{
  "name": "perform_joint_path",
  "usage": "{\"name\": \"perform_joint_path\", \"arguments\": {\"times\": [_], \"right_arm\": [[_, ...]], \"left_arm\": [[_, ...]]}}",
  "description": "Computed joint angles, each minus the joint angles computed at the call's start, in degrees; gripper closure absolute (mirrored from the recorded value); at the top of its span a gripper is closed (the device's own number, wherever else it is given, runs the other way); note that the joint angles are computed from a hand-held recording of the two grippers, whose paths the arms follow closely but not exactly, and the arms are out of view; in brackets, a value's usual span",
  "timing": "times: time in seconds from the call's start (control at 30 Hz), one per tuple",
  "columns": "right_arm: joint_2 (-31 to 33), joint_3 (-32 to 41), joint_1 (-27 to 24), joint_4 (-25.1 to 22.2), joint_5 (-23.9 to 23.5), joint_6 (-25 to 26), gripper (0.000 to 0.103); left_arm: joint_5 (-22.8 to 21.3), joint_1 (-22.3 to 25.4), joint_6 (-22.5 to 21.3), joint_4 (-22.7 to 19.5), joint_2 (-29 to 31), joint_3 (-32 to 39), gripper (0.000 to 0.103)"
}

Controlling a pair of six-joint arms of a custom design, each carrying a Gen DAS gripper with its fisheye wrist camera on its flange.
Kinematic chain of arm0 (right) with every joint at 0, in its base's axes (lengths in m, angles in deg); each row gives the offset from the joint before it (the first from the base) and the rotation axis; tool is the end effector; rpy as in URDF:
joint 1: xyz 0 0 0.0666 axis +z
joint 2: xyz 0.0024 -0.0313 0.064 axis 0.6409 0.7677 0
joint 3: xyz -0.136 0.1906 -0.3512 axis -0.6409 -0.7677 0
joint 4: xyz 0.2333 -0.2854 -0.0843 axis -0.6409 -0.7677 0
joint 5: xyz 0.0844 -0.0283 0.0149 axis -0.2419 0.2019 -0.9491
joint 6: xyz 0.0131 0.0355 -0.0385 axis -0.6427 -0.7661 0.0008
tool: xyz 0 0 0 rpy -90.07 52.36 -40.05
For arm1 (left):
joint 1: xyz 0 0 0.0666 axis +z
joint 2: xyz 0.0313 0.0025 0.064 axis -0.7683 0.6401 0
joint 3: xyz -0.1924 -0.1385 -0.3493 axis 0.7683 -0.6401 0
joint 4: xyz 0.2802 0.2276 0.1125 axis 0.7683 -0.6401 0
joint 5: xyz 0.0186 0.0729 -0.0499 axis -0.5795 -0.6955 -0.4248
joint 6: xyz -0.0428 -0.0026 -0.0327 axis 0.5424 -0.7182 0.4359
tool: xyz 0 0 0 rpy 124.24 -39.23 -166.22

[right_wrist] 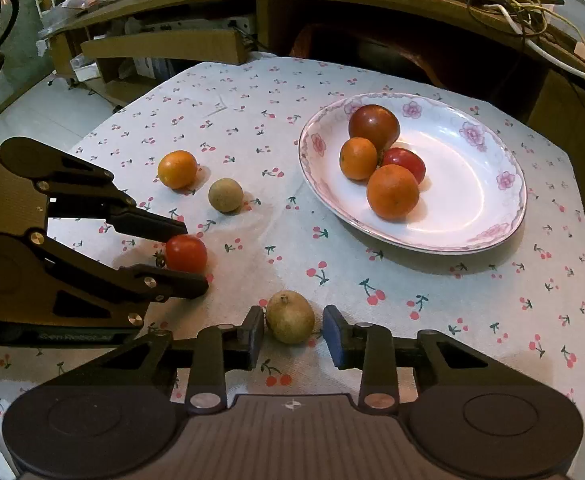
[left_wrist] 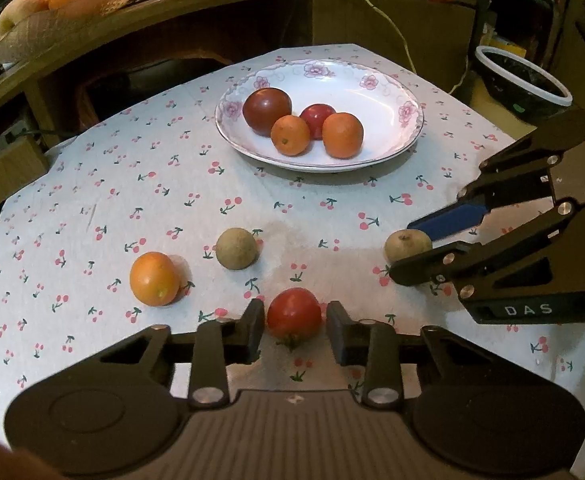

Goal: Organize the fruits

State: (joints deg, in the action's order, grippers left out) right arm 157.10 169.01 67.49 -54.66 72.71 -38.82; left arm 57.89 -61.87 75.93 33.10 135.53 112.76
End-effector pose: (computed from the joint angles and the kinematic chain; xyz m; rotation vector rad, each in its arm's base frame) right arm 0.4538 0.2489 0.4397 -1.0975 2.3934 0.4566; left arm 0.3672 -0.0742 0.4180 0.1645 2.5152 -0.0313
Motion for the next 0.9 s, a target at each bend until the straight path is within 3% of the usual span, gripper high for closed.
{"name": "perform_joint_path", "arguments": {"times": [0.07, 0.9], "right_arm": [[0.0, 0.1, 0.1, -0.1, -0.1, 0.0, 0.076], [-0.4, 0.2, 0.7, 0.8, 2.9, -0.3, 0.076]], "left_arm": [[-0.7, -0.3, 0.0, -0.2, 0.1, 0.2, 0.068], [-4.3, -2.2, -1.7, 1.2, 0.9, 1.6, 0.069]]}}
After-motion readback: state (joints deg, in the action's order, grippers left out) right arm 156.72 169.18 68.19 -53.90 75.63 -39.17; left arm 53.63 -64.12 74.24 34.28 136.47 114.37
